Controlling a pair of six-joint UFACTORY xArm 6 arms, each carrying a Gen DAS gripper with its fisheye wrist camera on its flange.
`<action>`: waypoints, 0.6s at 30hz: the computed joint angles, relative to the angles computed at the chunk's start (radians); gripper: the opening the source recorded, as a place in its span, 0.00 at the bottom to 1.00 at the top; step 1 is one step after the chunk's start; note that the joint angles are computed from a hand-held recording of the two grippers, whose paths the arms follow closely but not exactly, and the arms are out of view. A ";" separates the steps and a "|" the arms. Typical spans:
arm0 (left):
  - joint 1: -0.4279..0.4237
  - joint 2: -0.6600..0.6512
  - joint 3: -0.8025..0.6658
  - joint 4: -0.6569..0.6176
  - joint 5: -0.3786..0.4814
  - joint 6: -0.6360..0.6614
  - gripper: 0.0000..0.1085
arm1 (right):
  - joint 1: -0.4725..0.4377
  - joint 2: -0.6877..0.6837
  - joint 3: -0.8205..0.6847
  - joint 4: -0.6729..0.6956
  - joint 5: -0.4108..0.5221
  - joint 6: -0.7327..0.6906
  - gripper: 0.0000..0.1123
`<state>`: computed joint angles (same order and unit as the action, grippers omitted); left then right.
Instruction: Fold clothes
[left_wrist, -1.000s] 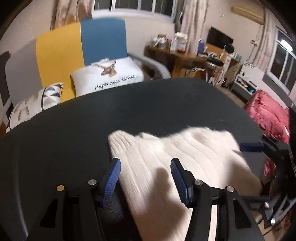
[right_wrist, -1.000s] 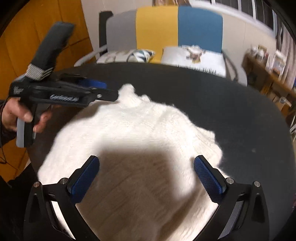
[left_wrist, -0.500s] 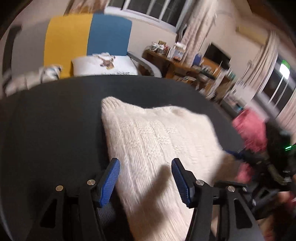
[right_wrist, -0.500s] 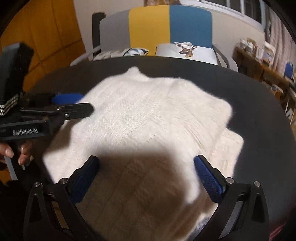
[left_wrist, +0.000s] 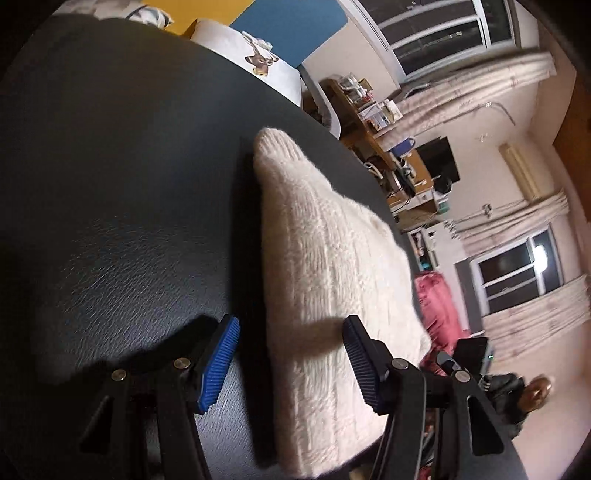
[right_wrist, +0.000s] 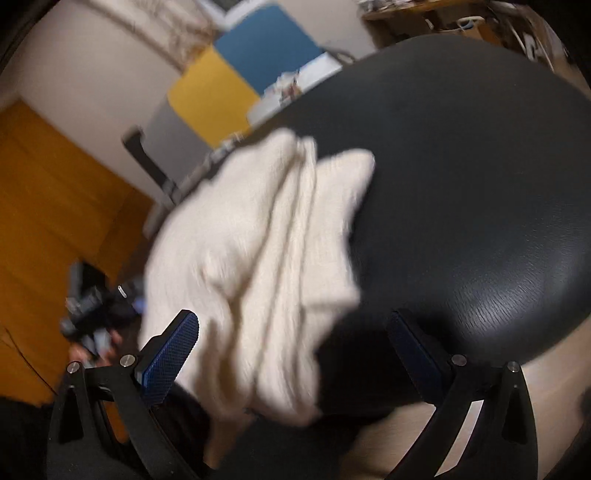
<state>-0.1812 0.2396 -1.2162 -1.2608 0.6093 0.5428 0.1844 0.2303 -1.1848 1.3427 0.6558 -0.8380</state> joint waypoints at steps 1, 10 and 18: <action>0.003 0.016 -0.016 -0.018 0.005 0.008 0.55 | -0.010 0.020 -0.020 0.051 0.031 -0.020 0.92; 0.016 0.140 -0.165 -0.035 0.075 0.018 0.59 | 0.025 0.182 -0.273 -0.232 0.116 0.203 0.92; -0.014 0.215 -0.282 0.090 0.087 -0.075 0.66 | 0.117 0.218 -0.320 -0.491 -0.031 0.320 0.92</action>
